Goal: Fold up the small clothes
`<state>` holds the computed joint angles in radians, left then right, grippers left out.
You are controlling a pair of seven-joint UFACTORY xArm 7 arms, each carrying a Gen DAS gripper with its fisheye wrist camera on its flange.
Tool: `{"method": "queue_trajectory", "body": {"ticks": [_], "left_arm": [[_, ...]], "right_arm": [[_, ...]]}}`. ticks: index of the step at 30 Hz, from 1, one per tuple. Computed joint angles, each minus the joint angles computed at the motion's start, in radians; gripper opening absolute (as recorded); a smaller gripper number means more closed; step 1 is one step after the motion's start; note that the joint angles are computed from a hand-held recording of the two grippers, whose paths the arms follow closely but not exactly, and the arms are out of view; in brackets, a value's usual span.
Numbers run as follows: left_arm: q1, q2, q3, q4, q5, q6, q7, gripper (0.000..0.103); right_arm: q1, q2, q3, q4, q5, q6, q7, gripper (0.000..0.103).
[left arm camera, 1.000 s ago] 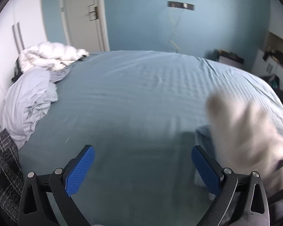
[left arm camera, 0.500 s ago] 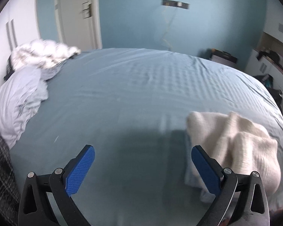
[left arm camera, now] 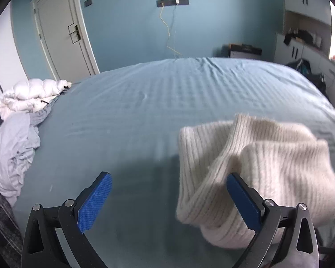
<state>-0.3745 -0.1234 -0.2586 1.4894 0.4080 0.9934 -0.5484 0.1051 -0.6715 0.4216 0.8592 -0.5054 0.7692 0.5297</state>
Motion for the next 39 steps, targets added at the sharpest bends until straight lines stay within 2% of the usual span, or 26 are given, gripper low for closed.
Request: {"method": "queue_trajectory", "body": {"ticks": [2, 3, 6, 9, 11, 13, 14, 17, 18, 19, 20, 21, 23, 26, 28, 29, 31, 34, 38, 39], "left_arm": [[0.001, -0.001, 0.005, 0.002, -0.026, -0.023, -0.016, 0.103], [0.000, 0.000, 0.004, 0.005, -0.031, -0.027, -0.019, 0.103], [-0.012, 0.016, -0.013, 0.025, -0.008, -0.029, -0.022, 0.103], [-0.043, 0.058, -0.035, 0.055, 0.046, -0.001, -0.004, 0.103], [-0.075, 0.098, -0.048, 0.081, 0.142, 0.069, -0.027, 0.103], [-0.111, 0.130, -0.047, 0.092, 0.249, 0.141, -0.042, 0.103], [-0.120, 0.129, -0.035, 0.088, 0.256, 0.141, -0.046, 0.103], [-0.108, 0.117, 0.006, 0.091, 0.139, 0.123, -0.037, 0.103], [-0.099, 0.111, 0.018, 0.092, 0.086, 0.113, -0.025, 0.103], [-0.094, 0.105, 0.023, 0.089, 0.056, 0.106, -0.018, 0.103], [-0.089, 0.098, 0.025, 0.086, 0.037, 0.099, -0.015, 0.103], [-0.087, 0.096, 0.022, 0.088, 0.042, 0.100, -0.019, 0.103], [-0.090, 0.092, 0.012, 0.090, 0.076, 0.105, -0.030, 0.103], [-0.098, 0.086, 0.000, 0.096, 0.099, 0.106, -0.027, 0.103], [-0.097, 0.080, 0.000, 0.098, 0.079, 0.098, -0.013, 0.103], [-0.097, 0.075, 0.000, 0.097, 0.070, 0.099, -0.008, 0.103], [-0.094, 0.075, -0.002, 0.104, 0.066, 0.105, -0.002, 0.103], [-0.084, 0.057, 0.003, 0.095, 0.038, 0.106, -0.002, 0.103], [-0.072, 0.039, -0.001, 0.071, 0.011, 0.103, -0.011, 0.103], [-0.071, 0.038, -0.005, 0.067, 0.007, 0.099, -0.009, 0.103]], "right_arm": [[0.022, -0.060, -0.057, -0.042, 0.050, -0.031, 0.019, 0.048], [0.017, -0.072, -0.050, -0.051, 0.066, -0.033, 0.039, 0.043], [-0.029, -0.102, -0.002, -0.078, 0.054, -0.027, 0.102, 0.036], [-0.037, -0.101, 0.024, -0.079, 0.064, 0.032, 0.126, 0.036], [-0.014, -0.087, 0.043, -0.046, 0.075, 0.098, 0.114, 0.041], [0.039, -0.079, -0.012, -0.020, 0.129, 0.109, 0.077, 0.044], [0.078, -0.097, -0.064, -0.020, 0.188, 0.090, 0.069, 0.044], [0.149, -0.179, -0.175, -0.075, 0.353, -0.010, 0.095, 0.045], [0.158, -0.205, -0.215, -0.095, 0.413, -0.085, 0.119, 0.054], [0.153, -0.215, -0.225, -0.099, 0.448, -0.119, 0.135, 0.062], [0.145, -0.211, -0.236, -0.092, 0.478, -0.153, 0.147, 0.077], [0.127, -0.188, -0.234, -0.064, 0.491, -0.159, 0.155, 0.083], [0.087, -0.119, -0.201, 0.020, 0.476, -0.090, 0.150, 0.083], [0.102, -0.013, -0.190, 0.096, 0.474, -0.017, 0.090, 0.083], [0.109, 0.065, -0.174, 0.138, 0.466, 0.080, 0.063, 0.082], [0.105, 0.085, -0.163, 0.143, 0.453, 0.107, 0.064, 0.084], [0.088, 0.111, -0.128, 0.134, 0.411, 0.164, 0.107, 0.100], [0.099, 0.085, -0.135, 0.076, 0.399, 0.138, 0.145, 0.102], [0.122, 0.106, -0.175, 0.136, 0.432, 0.203, 0.125, 0.102], [0.131, 0.113, -0.205, 0.159, 0.461, 0.206, 0.103, 0.102]]}}
